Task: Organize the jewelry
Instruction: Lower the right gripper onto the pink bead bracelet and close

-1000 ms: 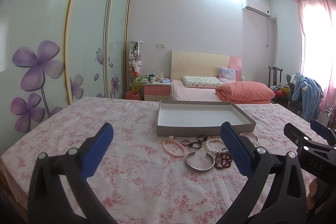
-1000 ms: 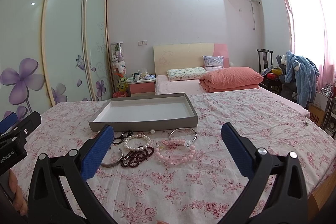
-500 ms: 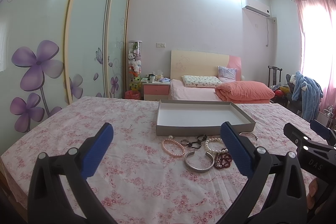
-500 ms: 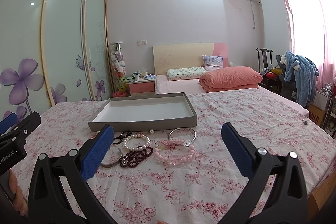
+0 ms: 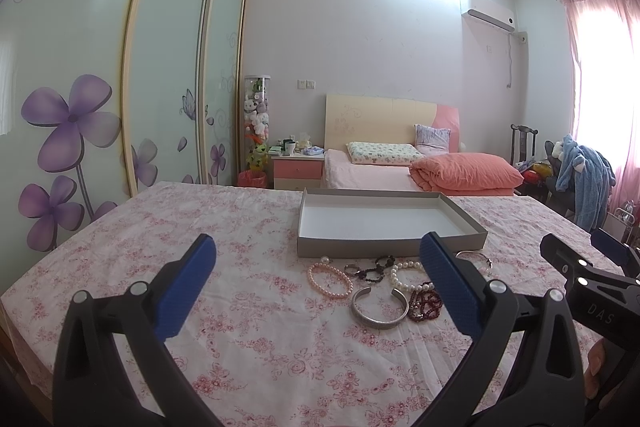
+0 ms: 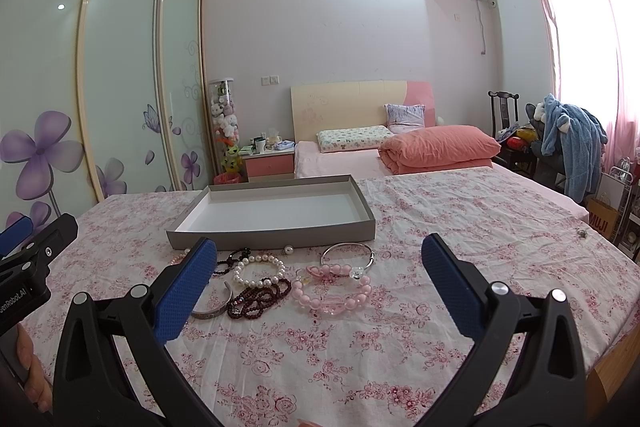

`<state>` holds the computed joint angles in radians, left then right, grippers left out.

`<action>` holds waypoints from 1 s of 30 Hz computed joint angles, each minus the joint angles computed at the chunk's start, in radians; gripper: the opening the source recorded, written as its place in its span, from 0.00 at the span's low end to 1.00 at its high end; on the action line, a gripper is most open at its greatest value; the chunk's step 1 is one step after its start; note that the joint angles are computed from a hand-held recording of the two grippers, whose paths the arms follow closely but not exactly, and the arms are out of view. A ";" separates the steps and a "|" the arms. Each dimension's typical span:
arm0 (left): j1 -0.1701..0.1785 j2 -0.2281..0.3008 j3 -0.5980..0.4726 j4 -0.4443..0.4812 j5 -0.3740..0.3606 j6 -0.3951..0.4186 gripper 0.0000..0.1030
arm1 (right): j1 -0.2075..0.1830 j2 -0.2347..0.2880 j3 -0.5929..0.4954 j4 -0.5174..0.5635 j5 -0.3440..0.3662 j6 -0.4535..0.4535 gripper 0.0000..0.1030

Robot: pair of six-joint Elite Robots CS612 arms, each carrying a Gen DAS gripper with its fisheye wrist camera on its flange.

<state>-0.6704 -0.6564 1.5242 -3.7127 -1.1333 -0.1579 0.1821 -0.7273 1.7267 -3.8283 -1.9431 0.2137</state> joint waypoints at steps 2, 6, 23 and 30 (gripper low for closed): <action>0.001 0.000 -0.010 0.017 -0.002 -0.003 0.96 | 0.000 -0.002 0.001 0.008 0.000 0.001 0.98; 0.005 0.008 -0.025 0.066 -0.008 -0.019 0.96 | -0.011 -0.004 -0.002 0.044 0.015 0.012 0.98; 0.080 0.031 -0.175 0.631 -0.256 -0.155 0.96 | -0.110 -0.019 -0.095 0.618 0.227 0.193 0.60; 0.078 0.054 -0.224 0.719 -0.263 -0.140 0.96 | -0.102 0.003 -0.150 0.745 0.199 0.167 0.44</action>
